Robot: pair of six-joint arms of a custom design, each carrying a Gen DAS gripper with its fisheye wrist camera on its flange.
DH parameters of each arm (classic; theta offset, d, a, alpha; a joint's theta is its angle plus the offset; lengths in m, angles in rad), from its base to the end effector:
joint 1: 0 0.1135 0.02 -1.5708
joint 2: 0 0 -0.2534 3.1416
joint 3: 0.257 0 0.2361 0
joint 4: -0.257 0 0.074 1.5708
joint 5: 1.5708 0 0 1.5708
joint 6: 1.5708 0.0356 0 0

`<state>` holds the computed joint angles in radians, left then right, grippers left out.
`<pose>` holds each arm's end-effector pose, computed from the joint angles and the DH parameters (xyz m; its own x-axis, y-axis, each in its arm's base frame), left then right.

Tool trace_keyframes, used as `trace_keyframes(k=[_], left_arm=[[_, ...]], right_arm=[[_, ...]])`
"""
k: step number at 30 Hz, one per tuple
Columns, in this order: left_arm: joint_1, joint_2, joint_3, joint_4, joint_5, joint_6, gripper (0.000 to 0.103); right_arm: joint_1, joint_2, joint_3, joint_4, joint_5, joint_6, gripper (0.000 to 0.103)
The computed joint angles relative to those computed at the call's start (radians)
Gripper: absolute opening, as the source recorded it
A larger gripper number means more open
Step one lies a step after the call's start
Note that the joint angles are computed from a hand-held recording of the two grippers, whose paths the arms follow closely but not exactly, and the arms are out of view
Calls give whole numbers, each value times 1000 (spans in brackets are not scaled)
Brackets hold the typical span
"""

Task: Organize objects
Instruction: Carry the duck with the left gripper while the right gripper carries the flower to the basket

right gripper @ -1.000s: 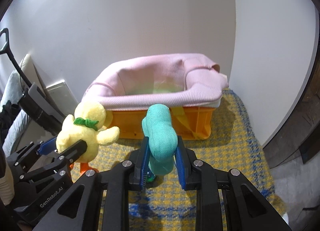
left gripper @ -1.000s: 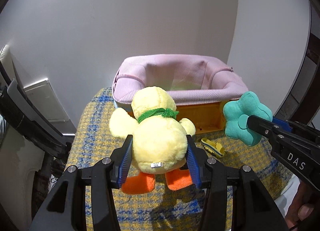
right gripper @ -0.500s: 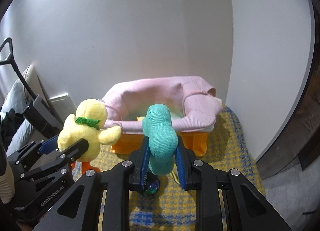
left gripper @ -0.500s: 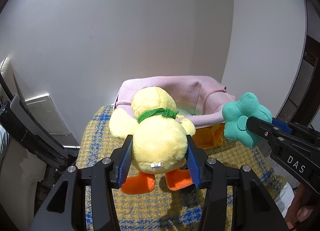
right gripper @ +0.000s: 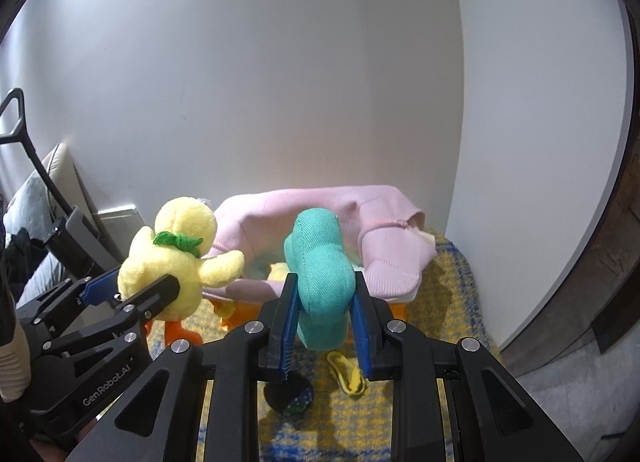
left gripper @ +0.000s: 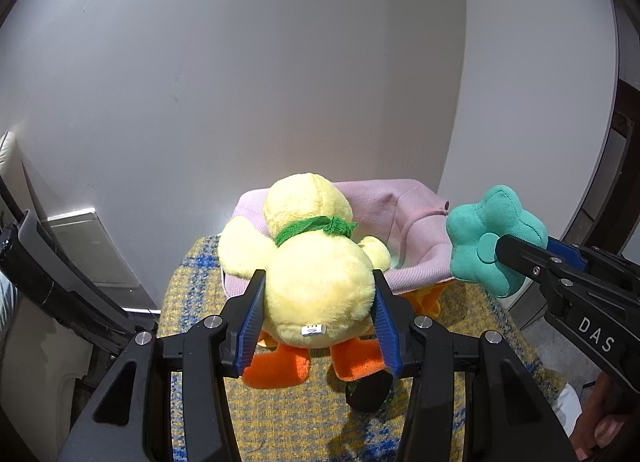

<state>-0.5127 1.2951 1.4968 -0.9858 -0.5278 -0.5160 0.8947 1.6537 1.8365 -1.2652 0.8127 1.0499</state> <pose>0.2152 -0.1006 0.3879 -0.5910 -0.1564 -0.7913 -0.2053 0.9779 -0.0400 0.2084 0.2185 0.3796 -0.5552 0.2609 -0.7897 0.3185 0.9438 0.0879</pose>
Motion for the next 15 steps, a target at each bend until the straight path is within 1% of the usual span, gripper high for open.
trace_keyframes(k=[6,12,13,15], left_arm=[[37,30,47,10,21,39,49],[89,65,74,36,64,75,49],[96,72,76,42,71,80,49],[112,85,81,54,84,90,49]], right_arm=[[-22,5,29,7,-1,-42,25],[-58,18,53,35,-15,-96,25],[-50,22,65,21,-10,-88,25],[-75,24,60,49,-24,-119,25]])
